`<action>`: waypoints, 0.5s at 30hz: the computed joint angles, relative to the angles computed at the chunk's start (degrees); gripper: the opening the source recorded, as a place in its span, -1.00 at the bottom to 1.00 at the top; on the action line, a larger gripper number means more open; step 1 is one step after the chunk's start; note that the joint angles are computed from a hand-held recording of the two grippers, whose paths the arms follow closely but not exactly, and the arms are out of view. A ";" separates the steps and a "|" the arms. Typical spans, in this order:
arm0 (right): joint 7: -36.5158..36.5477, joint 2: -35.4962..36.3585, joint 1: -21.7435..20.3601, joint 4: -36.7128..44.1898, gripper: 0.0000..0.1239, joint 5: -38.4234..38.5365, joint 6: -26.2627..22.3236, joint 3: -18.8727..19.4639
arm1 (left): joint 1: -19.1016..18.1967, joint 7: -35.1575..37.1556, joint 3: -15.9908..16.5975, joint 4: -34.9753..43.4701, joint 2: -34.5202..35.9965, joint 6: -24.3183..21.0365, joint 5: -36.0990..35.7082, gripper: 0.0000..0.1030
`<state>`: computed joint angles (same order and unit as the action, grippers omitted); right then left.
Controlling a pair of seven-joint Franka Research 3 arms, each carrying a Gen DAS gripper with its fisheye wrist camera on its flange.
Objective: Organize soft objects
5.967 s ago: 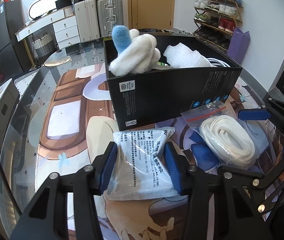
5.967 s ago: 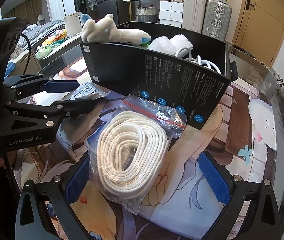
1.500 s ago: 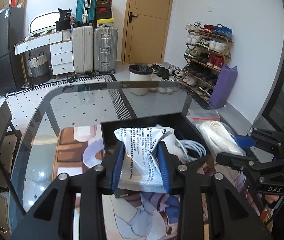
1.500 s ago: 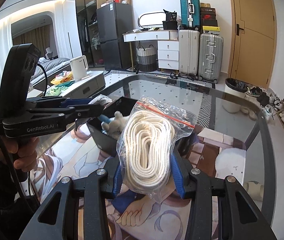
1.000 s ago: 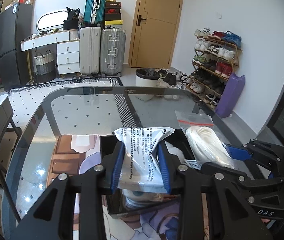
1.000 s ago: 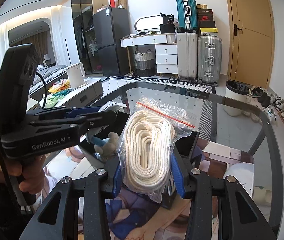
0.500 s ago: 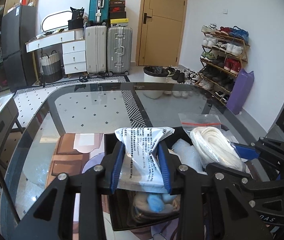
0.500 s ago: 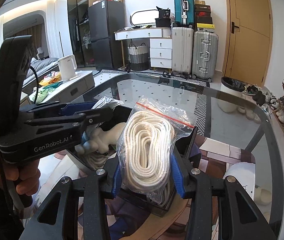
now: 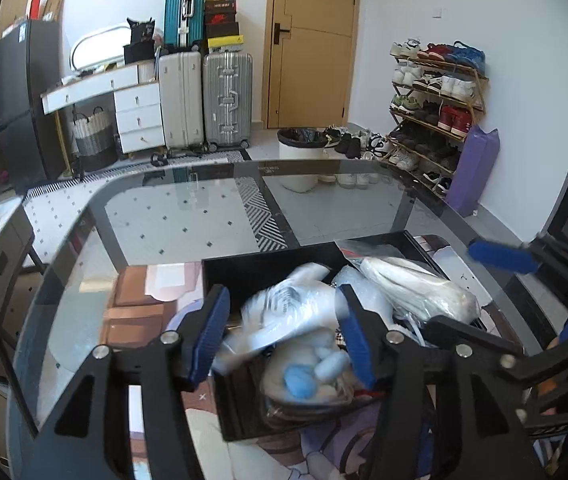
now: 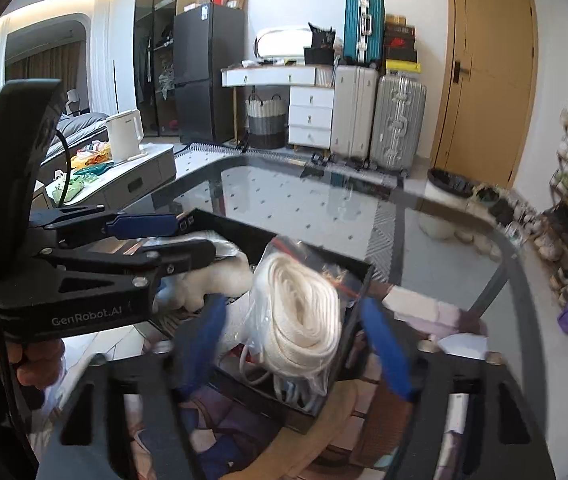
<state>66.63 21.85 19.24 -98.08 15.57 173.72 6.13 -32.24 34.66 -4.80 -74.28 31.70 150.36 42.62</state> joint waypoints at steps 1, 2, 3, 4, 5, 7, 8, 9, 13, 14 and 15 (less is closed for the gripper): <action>-0.05 -0.55 0.34 -0.76 0.34 -0.48 0.47 -0.43 | -0.37 -0.30 0.34 -0.57 -0.53 -0.06 0.72 0.12; -0.21 -1.35 0.65 -1.86 0.36 -1.03 1.03 -0.81 | -0.80 -0.73 0.68 -1.14 -1.15 -0.33 1.64 0.16; -0.27 -2.11 0.90 -2.98 0.40 -1.45 1.70 -1.12 | -1.26 -1.46 1.07 -1.96 -1.90 -0.47 2.89 0.25; -0.34 -2.86 1.04 -4.17 0.47 -1.73 2.56 -1.29 | -1.48 -2.15 1.26 -2.74 -2.58 -0.58 3.95 0.45; -0.94 -3.74 0.45 -5.52 0.51 -1.28 3.49 -0.56 | -2.02 -3.45 1.74 -4.01 -3.68 -0.97 5.71 0.59; -3.86 -5.12 -2.88 -7.66 0.64 1.88 4.83 3.39 | -2.34 -6.12 2.03 -6.00 -5.30 -1.05 8.79 0.91; -6.08 -5.80 -5.41 -8.66 0.65 4.60 5.53 6.39 | -2.61 -8.40 2.35 -7.76 -6.61 -0.51 11.18 0.91; -8.51 -6.22 -7.97 -9.40 0.65 7.61 6.26 9.44 | -2.23 -9.28 1.94 -8.74 -7.40 -0.36 12.27 0.92; -18.91 -7.10 -17.38 -11.20 0.65 20.03 8.81 21.02 | -1.21 -15.25 1.04 -13.35 -10.80 1.37 18.01 1.00; -22.27 -7.01 -20.50 -11.28 0.65 23.51 9.24 24.76 | -0.78 -16.63 0.66 -14.34 -11.47 1.95 19.28 1.00; -25.04 -6.97 -22.91 -11.34 0.65 26.43 9.51 27.62 | -0.41 -18.31 0.33 -15.42 -12.28 2.50 20.58 1.00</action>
<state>41.58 14.88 -3.67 -109.42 42.00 183.23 33.75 -32.65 16.35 -4.48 -89.70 19.42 152.86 63.20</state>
